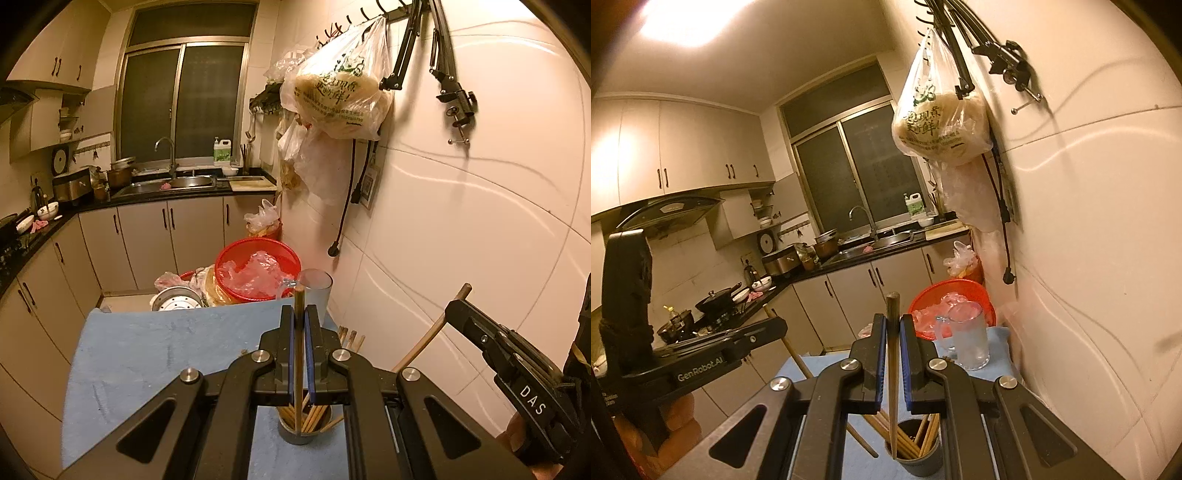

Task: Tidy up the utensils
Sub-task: 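Lower both held chopsticks into the black holder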

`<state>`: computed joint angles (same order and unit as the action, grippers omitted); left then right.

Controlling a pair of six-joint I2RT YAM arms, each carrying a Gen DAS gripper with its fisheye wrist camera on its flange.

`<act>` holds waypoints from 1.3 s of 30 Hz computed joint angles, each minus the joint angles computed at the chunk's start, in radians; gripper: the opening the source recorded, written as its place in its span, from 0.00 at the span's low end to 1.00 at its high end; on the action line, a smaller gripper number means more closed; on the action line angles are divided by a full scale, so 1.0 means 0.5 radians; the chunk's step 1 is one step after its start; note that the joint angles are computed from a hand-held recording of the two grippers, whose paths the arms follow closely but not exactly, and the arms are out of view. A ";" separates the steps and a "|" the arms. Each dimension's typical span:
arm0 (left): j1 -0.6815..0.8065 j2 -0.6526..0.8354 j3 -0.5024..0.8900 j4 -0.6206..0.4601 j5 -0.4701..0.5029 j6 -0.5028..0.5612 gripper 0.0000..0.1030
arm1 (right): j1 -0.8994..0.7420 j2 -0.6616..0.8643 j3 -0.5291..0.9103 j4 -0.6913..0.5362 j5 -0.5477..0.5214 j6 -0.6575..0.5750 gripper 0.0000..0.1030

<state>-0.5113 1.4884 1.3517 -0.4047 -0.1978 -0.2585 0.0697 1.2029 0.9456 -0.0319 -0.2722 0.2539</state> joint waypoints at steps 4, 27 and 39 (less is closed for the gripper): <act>0.023 0.112 0.044 0.052 0.026 -0.004 0.05 | -0.009 0.122 0.057 0.031 0.005 -0.014 0.08; 0.077 0.229 -0.224 0.319 0.114 -0.032 0.05 | 0.079 0.477 -0.053 0.242 0.125 -0.104 0.08; 0.122 0.232 -0.444 0.419 0.187 -0.058 0.06 | 0.139 0.595 -0.146 0.338 0.178 -0.073 0.08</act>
